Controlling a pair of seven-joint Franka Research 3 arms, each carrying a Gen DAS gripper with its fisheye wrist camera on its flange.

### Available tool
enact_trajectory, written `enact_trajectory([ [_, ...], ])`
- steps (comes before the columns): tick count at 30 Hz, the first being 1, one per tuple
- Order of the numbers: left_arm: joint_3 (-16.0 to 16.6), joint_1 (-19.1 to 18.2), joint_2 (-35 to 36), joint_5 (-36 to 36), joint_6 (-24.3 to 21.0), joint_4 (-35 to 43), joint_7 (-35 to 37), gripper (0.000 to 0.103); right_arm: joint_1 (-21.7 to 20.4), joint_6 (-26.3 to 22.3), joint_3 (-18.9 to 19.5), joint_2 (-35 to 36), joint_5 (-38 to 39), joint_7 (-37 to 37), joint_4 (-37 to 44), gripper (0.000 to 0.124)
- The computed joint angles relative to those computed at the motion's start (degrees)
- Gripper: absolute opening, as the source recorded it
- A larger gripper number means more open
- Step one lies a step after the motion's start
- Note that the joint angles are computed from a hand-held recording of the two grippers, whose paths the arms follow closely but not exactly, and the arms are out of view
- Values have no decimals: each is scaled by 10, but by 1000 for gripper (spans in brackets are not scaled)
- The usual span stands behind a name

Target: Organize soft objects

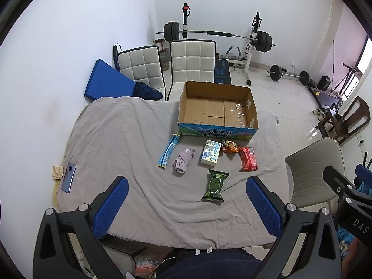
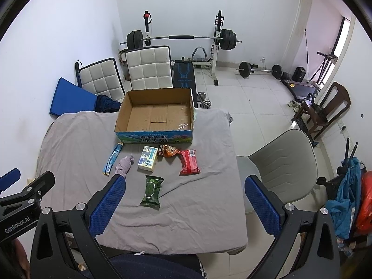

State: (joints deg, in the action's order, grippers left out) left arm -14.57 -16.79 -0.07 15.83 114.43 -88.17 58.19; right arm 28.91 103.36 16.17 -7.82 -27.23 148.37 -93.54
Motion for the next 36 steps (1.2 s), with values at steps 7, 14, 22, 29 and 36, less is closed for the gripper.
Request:
enact_trajectory([
  [7, 1, 1, 5, 3, 1, 9, 1, 103, 0, 2, -1, 2, -2, 0, 3, 103],
  [14, 3, 2, 8, 2, 8, 7, 1, 103, -1, 3, -3, 7, -4, -1, 9, 103],
  [22, 4, 4, 10, 2, 17, 8, 4, 103, 0, 2, -8, 11, -8, -4, 17, 103],
  [29, 3, 3, 8, 6, 23, 2, -1, 103, 0, 2, -8, 12, -9, -4, 17, 103],
  [36, 3, 3, 9, 10, 23, 5, -2, 103, -3, 5, -10, 9, -6, -13, 19, 103],
])
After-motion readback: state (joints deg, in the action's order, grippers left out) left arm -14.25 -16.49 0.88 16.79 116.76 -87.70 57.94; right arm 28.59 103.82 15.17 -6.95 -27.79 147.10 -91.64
